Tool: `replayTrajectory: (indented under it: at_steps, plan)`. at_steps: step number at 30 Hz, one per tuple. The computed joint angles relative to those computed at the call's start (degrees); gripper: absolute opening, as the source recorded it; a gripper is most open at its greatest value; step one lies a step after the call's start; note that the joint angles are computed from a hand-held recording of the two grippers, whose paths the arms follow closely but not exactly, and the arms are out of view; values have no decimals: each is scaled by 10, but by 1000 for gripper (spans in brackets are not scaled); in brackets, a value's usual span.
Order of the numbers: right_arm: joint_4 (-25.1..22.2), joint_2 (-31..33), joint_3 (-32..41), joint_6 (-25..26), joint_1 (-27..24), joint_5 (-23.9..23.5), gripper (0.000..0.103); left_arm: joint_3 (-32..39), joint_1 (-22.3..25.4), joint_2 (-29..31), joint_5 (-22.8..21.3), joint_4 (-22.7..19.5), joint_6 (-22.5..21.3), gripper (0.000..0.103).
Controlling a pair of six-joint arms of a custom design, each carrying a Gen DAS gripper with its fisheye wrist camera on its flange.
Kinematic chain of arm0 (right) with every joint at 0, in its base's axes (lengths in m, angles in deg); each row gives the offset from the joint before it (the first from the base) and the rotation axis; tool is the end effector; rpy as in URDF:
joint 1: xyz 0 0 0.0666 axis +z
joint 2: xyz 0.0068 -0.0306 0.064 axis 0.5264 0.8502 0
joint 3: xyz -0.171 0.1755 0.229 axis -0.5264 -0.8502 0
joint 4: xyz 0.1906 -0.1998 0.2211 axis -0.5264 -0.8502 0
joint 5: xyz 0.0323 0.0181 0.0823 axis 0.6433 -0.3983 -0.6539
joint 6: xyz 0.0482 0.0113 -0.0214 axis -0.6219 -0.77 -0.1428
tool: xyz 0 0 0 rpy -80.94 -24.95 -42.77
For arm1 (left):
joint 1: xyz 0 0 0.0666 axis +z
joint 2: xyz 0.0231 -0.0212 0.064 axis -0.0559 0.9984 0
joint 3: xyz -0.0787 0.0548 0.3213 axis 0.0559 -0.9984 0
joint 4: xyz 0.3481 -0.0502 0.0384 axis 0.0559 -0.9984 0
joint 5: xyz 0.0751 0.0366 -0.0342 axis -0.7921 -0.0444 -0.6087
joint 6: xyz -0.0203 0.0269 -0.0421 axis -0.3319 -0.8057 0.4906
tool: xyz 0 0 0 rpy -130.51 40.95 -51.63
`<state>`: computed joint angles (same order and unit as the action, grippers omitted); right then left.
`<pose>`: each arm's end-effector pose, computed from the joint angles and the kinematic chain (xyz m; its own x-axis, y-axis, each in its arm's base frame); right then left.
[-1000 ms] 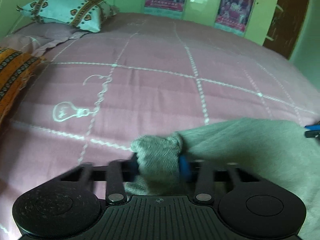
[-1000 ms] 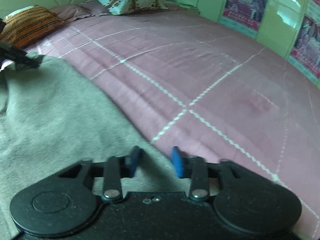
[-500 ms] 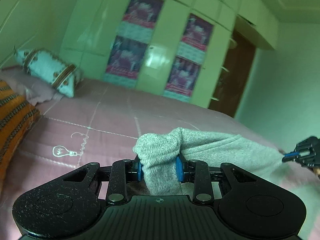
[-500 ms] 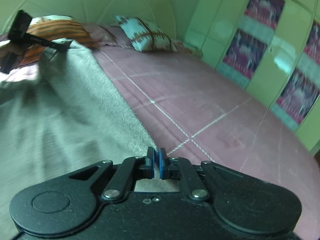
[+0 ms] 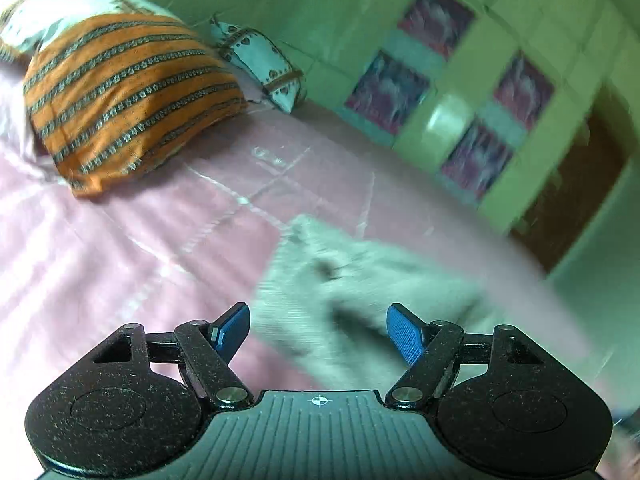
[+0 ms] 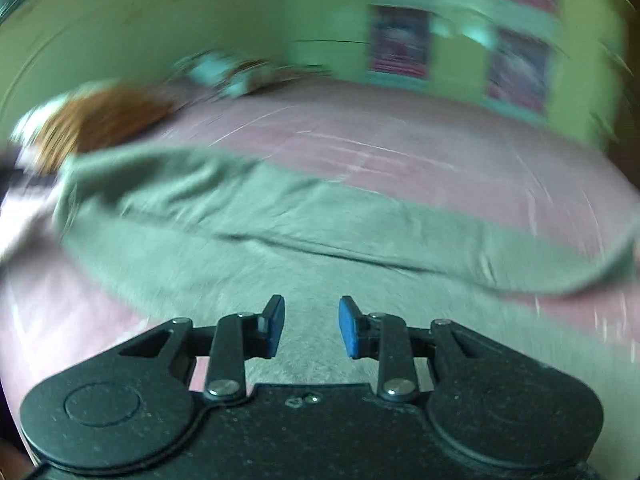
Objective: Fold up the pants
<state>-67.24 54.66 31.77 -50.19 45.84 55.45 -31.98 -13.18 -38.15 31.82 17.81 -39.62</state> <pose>0.4658 0.1311 0.4867 -0.4642 -0.3827 -0.7987 -0.6752 0.7366 0.0395 0.1960 -0.0227 0.3603 -0.2212 -0.6623 -0.7159 -0.4358 0.7238 -0.5350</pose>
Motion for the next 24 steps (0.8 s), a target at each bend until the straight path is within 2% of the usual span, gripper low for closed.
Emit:
replayTrajectory:
  at_steps: [3, 4, 6, 8, 10, 15, 17, 19, 21, 22, 23, 24]
  plan:
    - [16, 11, 9, -80, 0, -4, 22, 0, -37, 13, -6, 42, 61, 75]
    - [23, 12, 6, -110, 0, -9, 22, 0, -30, 30, 6, 68, 72, 75]
    - [26, 25, 12, -181, -9, -31, 24, 4, -16, 64, 33, 92, 119, 75]
    - [16, 57, 39, -259, -15, -51, 40, -2, 6, 95, 65, 128, 148, 74]
    - [24, 71, 37, -325, -21, -66, 41, -1, 16, 120, 75, 140, 159, 74]
    - [93, 92, -1, -483, -37, -93, 39, -33, 36, 142, 91, 211, 204, 74]
    - [113, 115, 8, -530, -40, -100, 38, -41, 40, 151, 98, 231, 206, 67]
    - [125, 135, 20, -559, -40, -102, 36, -36, 44, 162, 102, 235, 202, 64]
    - [120, 154, 40, -567, -38, -93, 29, -25, 49, 178, 106, 230, 193, 46]
    - [95, 168, 65, -550, -36, -82, 5, -12, 57, 180, 114, 207, 186, 31]
    - [65, 180, 91, -523, -32, -68, 0, -4, 70, 189, 131, 208, 178, 28]
    - [60, 181, 98, -498, -30, -62, 0, 1, 85, 194, 151, 216, 172, 28]
